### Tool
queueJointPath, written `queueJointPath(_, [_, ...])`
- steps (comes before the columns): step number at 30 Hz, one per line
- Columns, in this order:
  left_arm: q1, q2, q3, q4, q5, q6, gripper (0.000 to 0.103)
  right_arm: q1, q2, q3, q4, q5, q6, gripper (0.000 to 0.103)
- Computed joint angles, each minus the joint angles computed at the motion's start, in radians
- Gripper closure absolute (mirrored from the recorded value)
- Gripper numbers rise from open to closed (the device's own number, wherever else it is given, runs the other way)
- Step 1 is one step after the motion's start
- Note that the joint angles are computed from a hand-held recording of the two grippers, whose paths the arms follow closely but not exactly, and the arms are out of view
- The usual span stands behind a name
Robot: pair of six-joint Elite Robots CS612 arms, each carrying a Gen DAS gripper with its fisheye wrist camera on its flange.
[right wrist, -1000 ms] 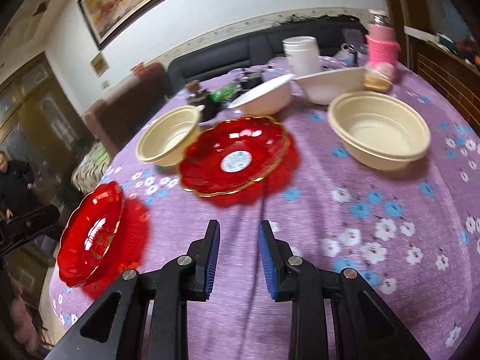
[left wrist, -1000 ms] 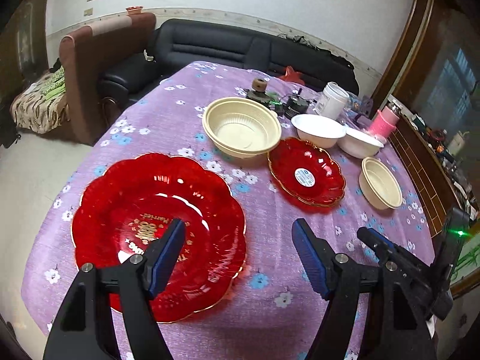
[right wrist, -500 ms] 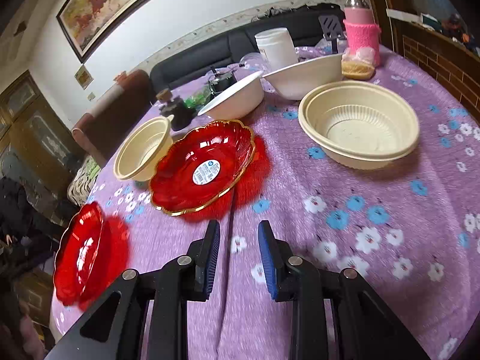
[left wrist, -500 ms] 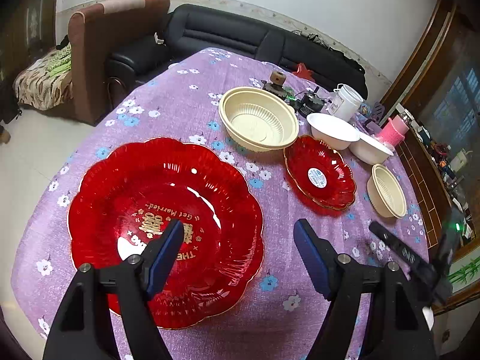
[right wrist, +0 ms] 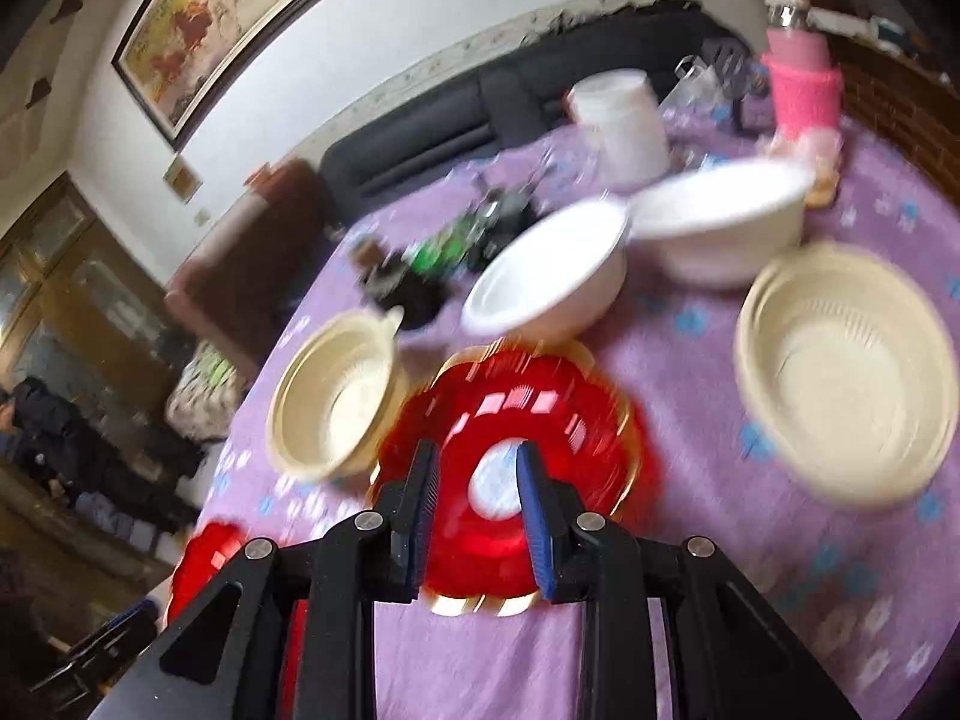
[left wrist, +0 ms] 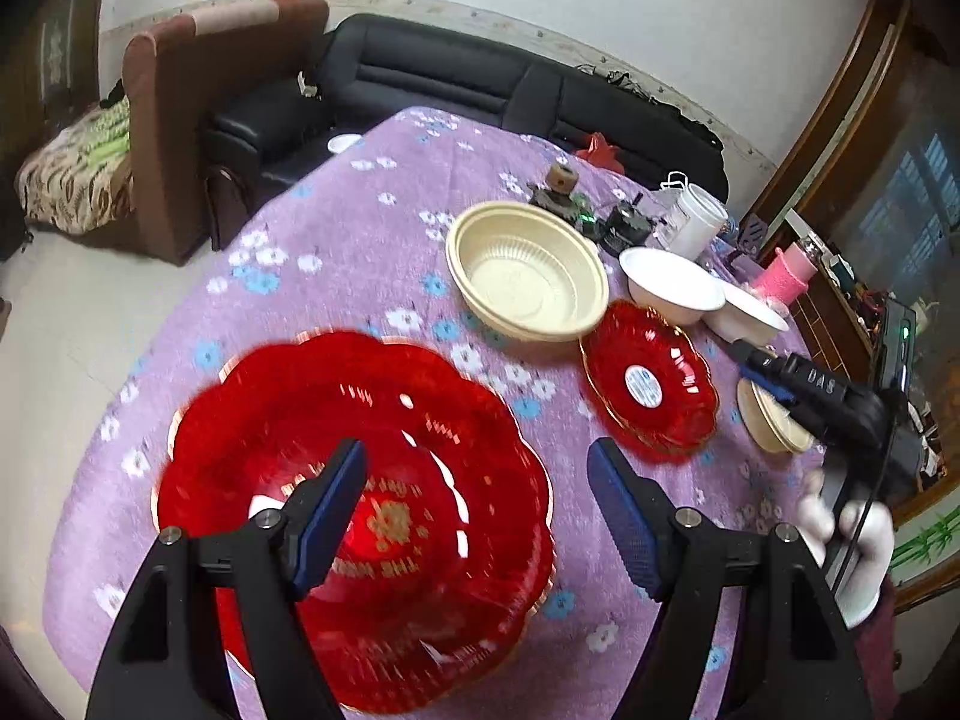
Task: Organize plates and bowls
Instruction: 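Grasp the white bowl rim with the right gripper and lift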
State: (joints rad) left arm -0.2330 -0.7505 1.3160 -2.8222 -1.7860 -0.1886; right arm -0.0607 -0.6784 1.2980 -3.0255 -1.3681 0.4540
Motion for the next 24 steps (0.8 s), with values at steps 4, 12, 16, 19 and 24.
queueJointPath(4, [0.006,0.018,-0.028,0.019,-0.028,0.005,0.027,-0.015,0.031,-0.07,0.06,-0.07,0.05,0.074])
queueJointPath(12, [-0.002,0.047,-0.067,0.066,-0.081,0.024,0.027,-0.037,0.144,-0.268,0.191,-0.042,0.205,0.074])
queueJointPath(16, [-0.008,0.051,-0.075,0.082,-0.08,0.036,0.027,-0.033,0.19,-0.351,0.254,-0.071,0.239,0.072])
queueJointPath(19, [-0.014,0.055,-0.079,0.085,-0.079,0.046,0.027,-0.035,0.201,-0.37,0.284,-0.062,0.232,0.074])
queueJointPath(24, [-0.025,0.057,-0.082,0.102,-0.086,0.044,0.027,-0.048,0.187,-0.332,0.266,-0.024,0.219,0.091])
